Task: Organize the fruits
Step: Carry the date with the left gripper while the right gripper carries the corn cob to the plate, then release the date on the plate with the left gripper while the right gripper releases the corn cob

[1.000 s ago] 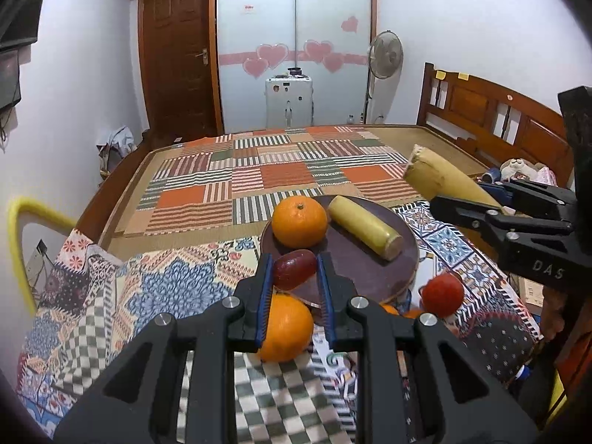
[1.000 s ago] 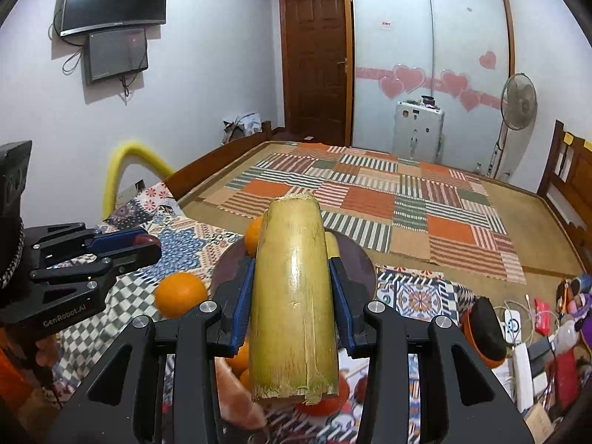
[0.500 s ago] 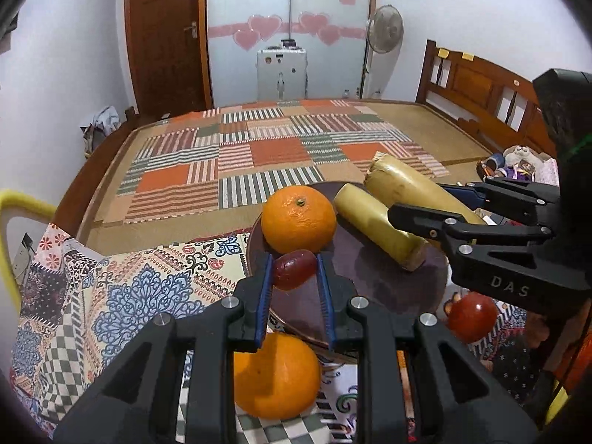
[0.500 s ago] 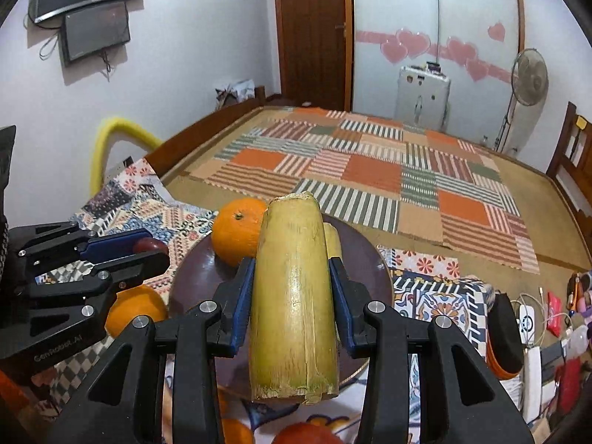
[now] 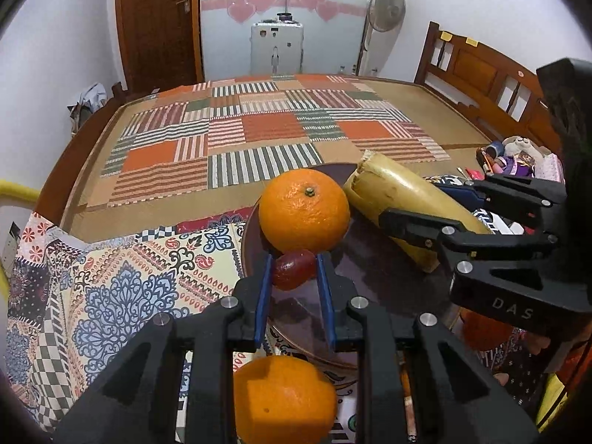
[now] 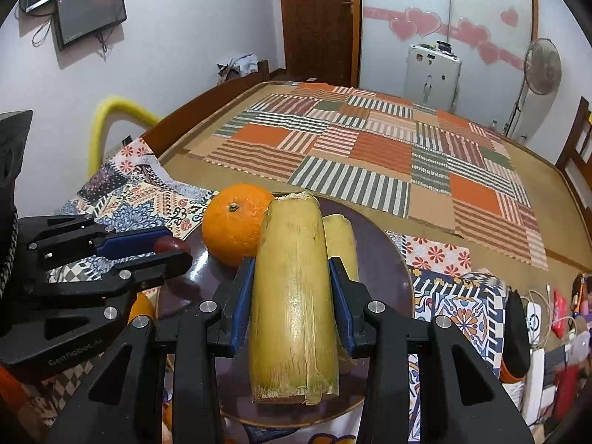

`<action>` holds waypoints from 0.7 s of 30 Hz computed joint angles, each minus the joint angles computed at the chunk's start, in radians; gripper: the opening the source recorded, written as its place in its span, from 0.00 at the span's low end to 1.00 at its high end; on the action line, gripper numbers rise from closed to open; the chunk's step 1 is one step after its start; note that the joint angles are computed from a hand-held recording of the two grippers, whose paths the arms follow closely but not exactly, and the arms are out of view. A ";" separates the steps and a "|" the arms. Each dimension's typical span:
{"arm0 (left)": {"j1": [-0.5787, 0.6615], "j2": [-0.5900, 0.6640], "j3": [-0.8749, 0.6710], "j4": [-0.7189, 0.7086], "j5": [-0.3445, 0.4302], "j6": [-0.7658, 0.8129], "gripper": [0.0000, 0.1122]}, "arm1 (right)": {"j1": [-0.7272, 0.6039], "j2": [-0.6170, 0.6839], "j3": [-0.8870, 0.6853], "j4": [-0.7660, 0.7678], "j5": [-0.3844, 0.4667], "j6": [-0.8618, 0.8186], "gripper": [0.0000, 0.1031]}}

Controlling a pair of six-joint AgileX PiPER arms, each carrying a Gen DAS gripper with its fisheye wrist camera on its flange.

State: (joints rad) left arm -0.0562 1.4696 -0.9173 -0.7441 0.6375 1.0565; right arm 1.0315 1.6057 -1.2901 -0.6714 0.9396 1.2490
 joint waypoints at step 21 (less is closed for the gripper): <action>-0.010 0.050 -0.016 -0.006 -0.013 0.003 0.38 | -0.031 0.016 0.002 0.028 -0.031 -0.039 0.37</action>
State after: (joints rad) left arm -0.0665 1.5195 -0.9330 -0.7501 0.6243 1.0599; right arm 1.0001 1.6217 -1.2885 -0.6436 0.9089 1.2104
